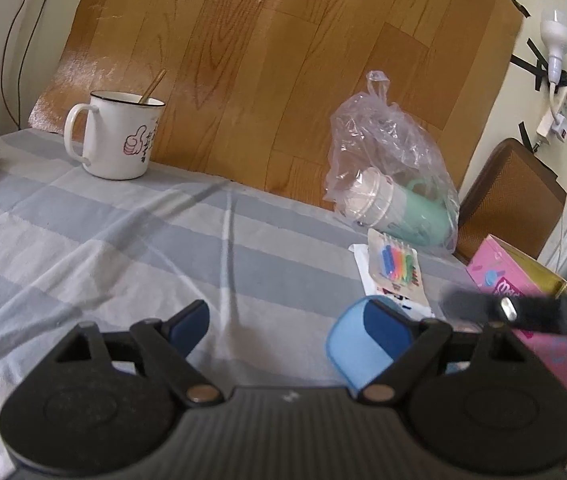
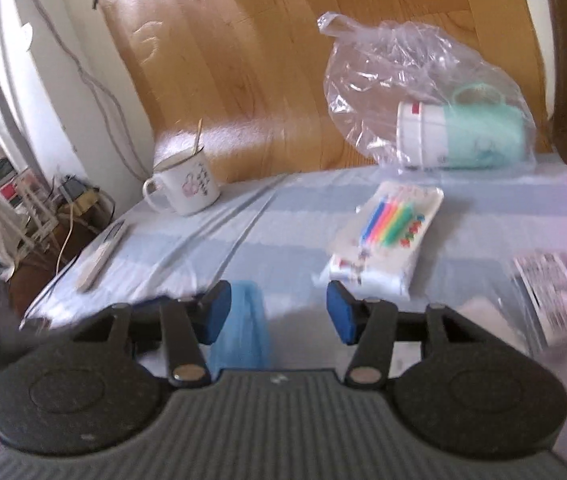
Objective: Organize soft objects
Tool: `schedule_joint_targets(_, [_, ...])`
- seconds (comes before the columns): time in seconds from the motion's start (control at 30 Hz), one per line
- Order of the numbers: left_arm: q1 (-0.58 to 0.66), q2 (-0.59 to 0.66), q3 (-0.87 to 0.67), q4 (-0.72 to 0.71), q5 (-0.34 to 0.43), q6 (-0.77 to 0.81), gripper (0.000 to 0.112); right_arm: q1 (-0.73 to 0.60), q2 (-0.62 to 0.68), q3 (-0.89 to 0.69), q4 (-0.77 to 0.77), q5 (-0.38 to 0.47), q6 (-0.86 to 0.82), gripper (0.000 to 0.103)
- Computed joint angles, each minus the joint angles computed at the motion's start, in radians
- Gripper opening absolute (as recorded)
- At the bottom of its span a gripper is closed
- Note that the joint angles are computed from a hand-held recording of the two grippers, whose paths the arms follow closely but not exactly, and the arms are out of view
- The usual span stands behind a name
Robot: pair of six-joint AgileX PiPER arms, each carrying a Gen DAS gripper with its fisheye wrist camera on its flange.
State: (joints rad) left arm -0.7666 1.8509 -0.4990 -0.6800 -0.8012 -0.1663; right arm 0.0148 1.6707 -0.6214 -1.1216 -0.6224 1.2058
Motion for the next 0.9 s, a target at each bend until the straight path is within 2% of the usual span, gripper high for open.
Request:
schedule_joint_targets(0.1, [0.016,-0.001,0.005,0.027,0.001,-0.030,0.087,0.009,-0.046,0.092,0.060,-0.028,-0.095,0.057])
schedule_joint_targets(0.2, [0.029,-0.003,0.012,0.049,0.003,-0.058,0.087,0.074,-0.046,0.115,0.108,-0.011,-0.149,0.058])
schedule_joint_targets(0.27, [0.024,-0.005,0.015,0.038,-0.002,-0.054,0.087,0.141,-0.048,0.138,0.196,0.016,-0.232,0.058])
schedule_joint_targets(0.33, [0.024,-0.011,0.030,0.056,-0.013,-0.075,0.088,0.233,-0.050,0.161,0.383,0.048,-0.415,0.058])
schedule_joint_targets(0.37, [0.041,-0.016,0.046,0.118,-0.020,-0.120,0.089,0.279,-0.062,0.175,0.472,0.060,-0.515,0.058])
schedule_joint_targets(0.5, [0.150,-0.046,0.142,0.515,-0.056,-0.438,0.091,0.417,-0.079,0.238,0.794,0.048,-0.906,0.059])
schedule_joint_targets(0.57, [0.159,-0.073,0.185,0.589,-0.070,-0.515,0.089,0.474,-0.072,0.258,0.928,0.031,-1.071,0.061])
schedule_joint_targets(0.7, [0.128,-0.190,0.179,0.605,0.097,-0.540,0.082,0.471,-0.057,0.307,0.899,-0.061,-1.103,0.064])
schedule_joint_targets(0.73, [0.112,-0.217,0.163,0.586,0.148,-0.511,0.075,0.464,-0.050,0.307,0.874,-0.071,-1.092,0.064])
schedule_joint_targets(0.77, [0.102,-0.236,0.142,0.576,0.196,-0.489,0.063,0.459,-0.045,0.306,0.860,-0.078,-1.083,0.063])
schedule_joint_targets(0.83, [0.093,-0.243,0.070,0.595,0.321,-0.463,0.046,0.464,-0.042,0.307,0.879,-0.080,-1.077,0.064])
schedule_joint_targets(0.87, [0.081,-0.233,0.025,0.556,0.388,-0.402,0.040,0.454,-0.043,0.304,0.870,-0.076,-1.057,0.065])
schedule_joint_targets(0.9, [0.074,-0.213,-0.014,0.514,0.434,-0.339,0.040,0.423,-0.043,0.298,0.821,-0.070,-1.001,0.065])
